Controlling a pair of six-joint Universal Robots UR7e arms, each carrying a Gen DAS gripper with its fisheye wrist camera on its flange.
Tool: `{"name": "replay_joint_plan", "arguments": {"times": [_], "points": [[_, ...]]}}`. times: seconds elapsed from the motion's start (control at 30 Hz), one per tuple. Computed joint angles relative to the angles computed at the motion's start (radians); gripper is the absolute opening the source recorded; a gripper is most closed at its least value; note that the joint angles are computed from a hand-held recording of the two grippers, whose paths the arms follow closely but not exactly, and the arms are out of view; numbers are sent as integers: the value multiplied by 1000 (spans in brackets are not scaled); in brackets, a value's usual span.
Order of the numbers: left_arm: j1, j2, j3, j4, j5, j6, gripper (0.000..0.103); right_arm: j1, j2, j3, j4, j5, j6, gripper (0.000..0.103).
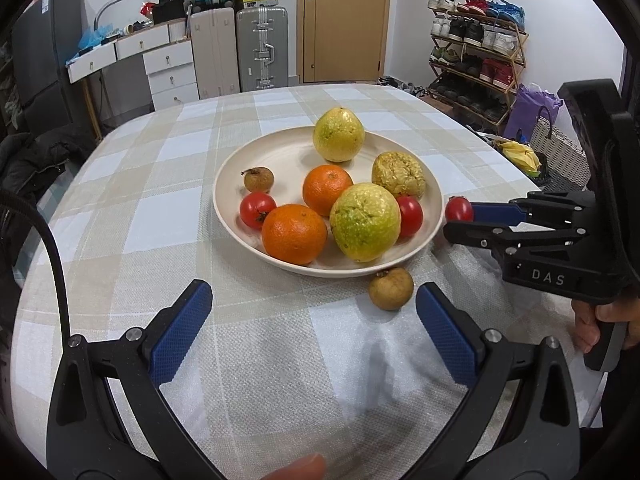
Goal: Organize fruits
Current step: 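Grasp the red tomato with the right gripper while the left gripper grasps the small brown fruit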
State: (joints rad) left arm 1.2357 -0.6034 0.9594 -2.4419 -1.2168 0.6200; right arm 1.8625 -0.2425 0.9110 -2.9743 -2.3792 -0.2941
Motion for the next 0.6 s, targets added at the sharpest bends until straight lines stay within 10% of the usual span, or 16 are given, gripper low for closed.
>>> {"name": "replay_joint_plan", "arguments": {"times": [0.2,0.6], "points": [[2,10,-30,98,-16,-27,99,6,-20,31,-45,10,-7,34],[-3,49,-92,227,-29,-41,57,11,-27,40,-76,16,-21,34]]}}
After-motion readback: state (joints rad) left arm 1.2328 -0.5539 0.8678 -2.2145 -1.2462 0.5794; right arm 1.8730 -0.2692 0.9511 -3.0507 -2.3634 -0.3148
